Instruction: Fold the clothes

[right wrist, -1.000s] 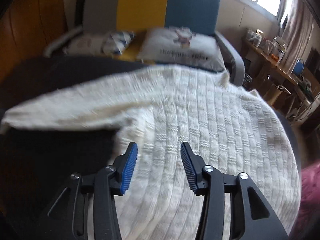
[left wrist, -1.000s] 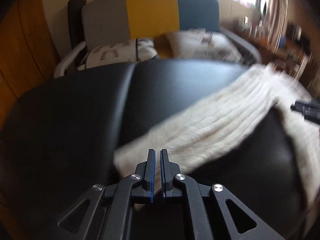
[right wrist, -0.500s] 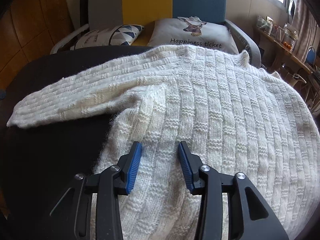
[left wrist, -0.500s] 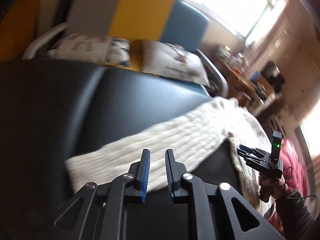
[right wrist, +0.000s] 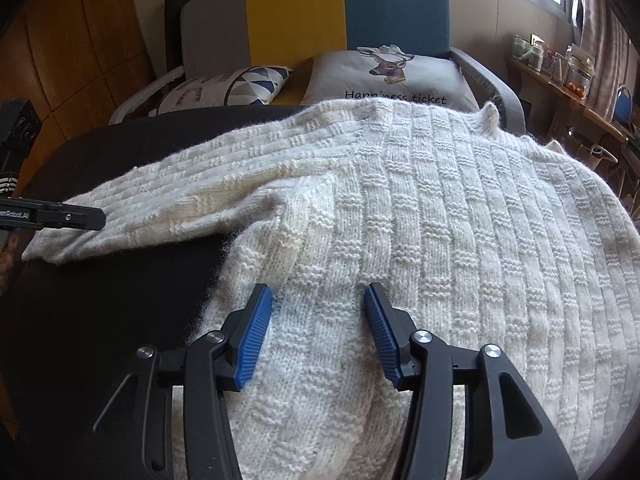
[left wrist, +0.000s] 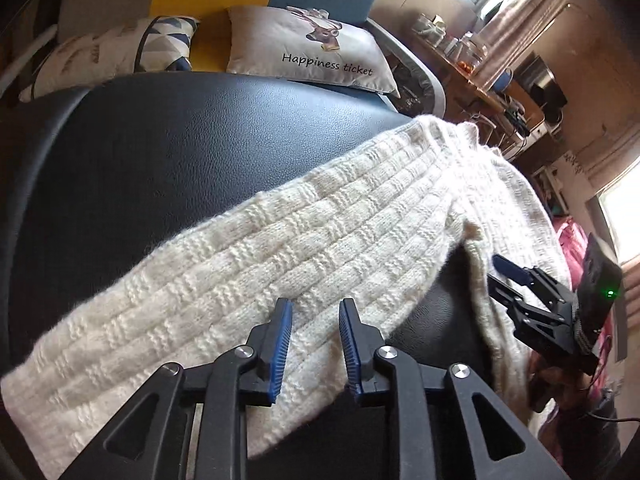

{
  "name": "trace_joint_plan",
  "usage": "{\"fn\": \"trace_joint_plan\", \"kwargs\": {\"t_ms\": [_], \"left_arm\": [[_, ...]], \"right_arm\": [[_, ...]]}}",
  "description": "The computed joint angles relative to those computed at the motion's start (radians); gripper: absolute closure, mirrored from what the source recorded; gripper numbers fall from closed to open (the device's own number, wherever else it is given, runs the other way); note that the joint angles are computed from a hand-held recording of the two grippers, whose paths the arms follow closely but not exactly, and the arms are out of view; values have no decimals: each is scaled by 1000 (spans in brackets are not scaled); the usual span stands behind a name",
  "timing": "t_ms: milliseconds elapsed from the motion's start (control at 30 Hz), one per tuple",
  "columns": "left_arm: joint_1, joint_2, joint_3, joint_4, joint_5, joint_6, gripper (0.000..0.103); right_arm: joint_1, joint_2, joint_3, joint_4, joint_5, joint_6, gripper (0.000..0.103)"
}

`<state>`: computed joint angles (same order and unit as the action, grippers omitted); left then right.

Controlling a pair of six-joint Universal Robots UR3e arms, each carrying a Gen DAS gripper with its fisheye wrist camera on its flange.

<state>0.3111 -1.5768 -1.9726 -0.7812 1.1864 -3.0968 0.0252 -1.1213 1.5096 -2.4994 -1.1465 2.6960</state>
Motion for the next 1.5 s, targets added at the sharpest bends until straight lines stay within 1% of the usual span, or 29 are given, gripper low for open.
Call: {"fn": "trace_joint_plan", "kwargs": {"t_ms": [100,133,167,233,300,333,400,500,600,667,700,733,800,900,933,967,1000,1067,1100,1133,1167,1200,1267,1300,1367,1433,1500], "left_arm": [[-51,-19,27,13,84,-11,79],[-78,-25,31,32,135,-16,88],[-100,-29,26,57,184,-18,93],[-102,-19,0,92,217,-12,98],[-99,4,-35,127,257,-6,99],[-84,22,-58,140,258,4,99],[-23,75,-107,135,219,40,98],[56,153,-172,113,182,90,97],[111,201,-208,92,164,109,97],[153,252,-242,77,150,138,97],[175,281,-262,70,152,150,97],[216,323,-282,42,134,171,97],[331,447,-325,-53,44,228,96],[465,626,-361,-156,-74,304,95],[475,646,-354,-169,-103,309,91],[448,625,-347,-131,-105,289,90],[391,562,-328,-62,-78,250,90],[277,430,-296,67,14,187,90],[242,366,-280,97,57,168,90],[211,298,-258,111,101,144,90],[188,237,-241,119,145,126,90],[189,206,-251,137,166,125,89],[240,231,-303,166,137,157,89],[262,249,-320,168,127,172,89],[283,268,-341,180,151,193,89],[316,287,-358,183,158,220,89],[352,307,-341,126,139,232,89]], "right_arm": [[11,8,-5,-7,-9,-2,46],[14,8,-4,-11,-17,-4,46],[22,9,-3,-19,-32,-7,46],[34,8,-2,-31,-60,-14,48],[41,3,-7,-20,-70,-35,59],[44,0,-10,-11,-75,-46,62],[43,4,-49,56,-64,-56,65],[53,15,-92,116,-58,-51,65],[79,17,-79,91,-67,-29,63],[91,19,-115,148,-66,-24,63],[85,17,-148,203,-45,-20,63],[72,7,-160,222,-23,-10,63],[43,-18,-172,199,-21,14,63],[7,-3,-223,148,-122,61,63],[-5,8,-232,142,-140,72,63],[-23,37,-271,163,-155,87,63],[-32,65,-291,156,-192,142,63],[-54,111,-321,189,-216,162,63],[-58,138,-333,205,-228,174,63],[-61,146,-318,205,-216,171,63],[-64,152,-293,191,-203,168,61],[-52,136,-225,103,-216,157,60],[-48,117,-158,29,-203,154,60],[-53,105,-132,16,-179,155,59],[-68,80,-111,43,-128,130,57],[-98,41,-89,91,-64,96,57],[-172,-56,5,82,14,100,57]]}}
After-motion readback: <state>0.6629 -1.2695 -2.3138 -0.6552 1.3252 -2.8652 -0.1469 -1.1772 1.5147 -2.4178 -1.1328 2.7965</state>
